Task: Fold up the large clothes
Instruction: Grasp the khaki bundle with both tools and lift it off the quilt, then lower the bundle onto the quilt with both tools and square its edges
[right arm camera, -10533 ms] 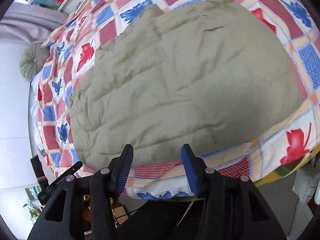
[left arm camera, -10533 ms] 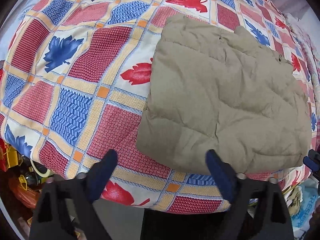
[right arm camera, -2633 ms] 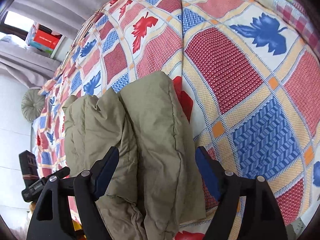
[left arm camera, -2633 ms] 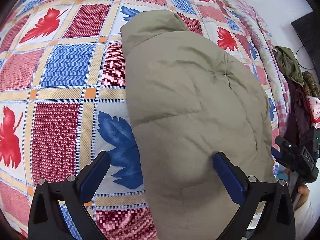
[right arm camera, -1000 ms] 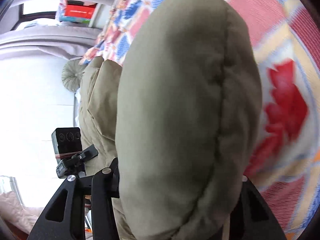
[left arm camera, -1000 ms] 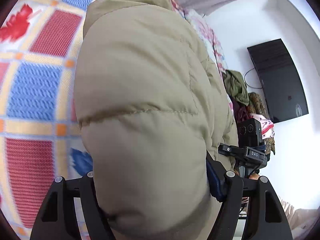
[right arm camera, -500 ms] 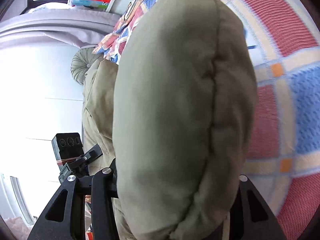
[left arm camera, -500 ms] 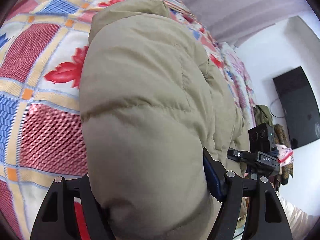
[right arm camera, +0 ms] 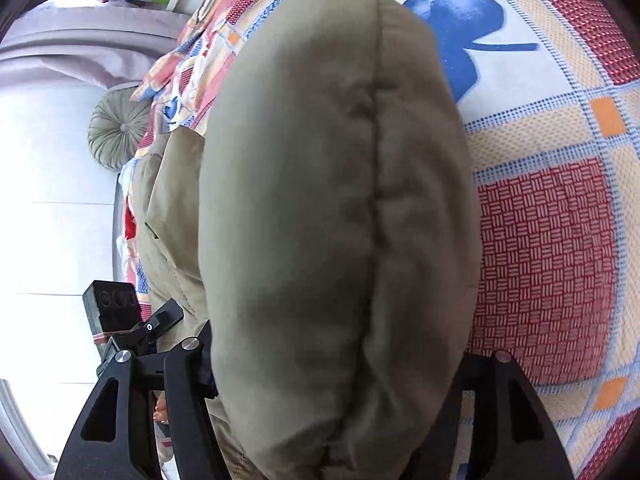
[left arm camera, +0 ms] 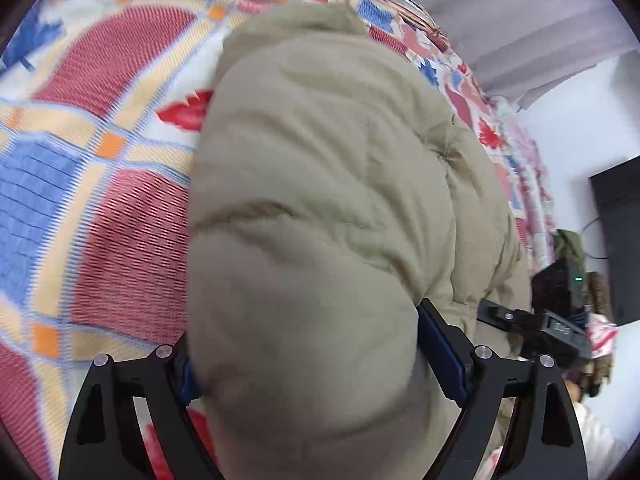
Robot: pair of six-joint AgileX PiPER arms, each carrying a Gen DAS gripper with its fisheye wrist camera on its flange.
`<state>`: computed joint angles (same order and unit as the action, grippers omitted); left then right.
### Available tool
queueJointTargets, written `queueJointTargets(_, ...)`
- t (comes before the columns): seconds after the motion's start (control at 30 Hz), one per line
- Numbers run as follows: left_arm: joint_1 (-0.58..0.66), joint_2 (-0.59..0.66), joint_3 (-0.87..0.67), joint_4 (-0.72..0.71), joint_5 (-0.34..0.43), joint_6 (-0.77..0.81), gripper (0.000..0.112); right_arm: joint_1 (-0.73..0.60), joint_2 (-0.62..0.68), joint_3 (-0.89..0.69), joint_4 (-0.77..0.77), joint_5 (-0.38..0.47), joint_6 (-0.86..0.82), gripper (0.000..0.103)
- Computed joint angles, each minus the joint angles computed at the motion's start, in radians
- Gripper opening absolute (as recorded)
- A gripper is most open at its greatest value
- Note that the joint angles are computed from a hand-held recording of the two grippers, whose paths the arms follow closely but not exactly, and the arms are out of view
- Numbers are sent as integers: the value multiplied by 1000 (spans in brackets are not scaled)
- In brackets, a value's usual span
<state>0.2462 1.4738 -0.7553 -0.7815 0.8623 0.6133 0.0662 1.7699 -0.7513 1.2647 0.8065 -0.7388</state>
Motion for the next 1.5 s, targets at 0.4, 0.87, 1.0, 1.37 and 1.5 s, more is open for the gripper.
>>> queueJointTargets(0.4,99,-320,-34,238,126,-86,90,160,-507,-18,-637,-58,674,34)
queueJointTargets(0.87,-305,-295,110,519,-145,-544,100,427,-562,134,-1010,-144,950,31)
queueJointTargets(1.0,-310,-314,79,560,-65,-613,100,424,-581,144,-1016,-135,1001,31)
queueJointTargets(1.37,-402,-400,36,711,74,-793,100,356,-642,123,-983,-3,986,34)
queueJointTargets(1.5,-414,-421,18,727,126,-817,100,349,-670,108,-982,50,989,41)
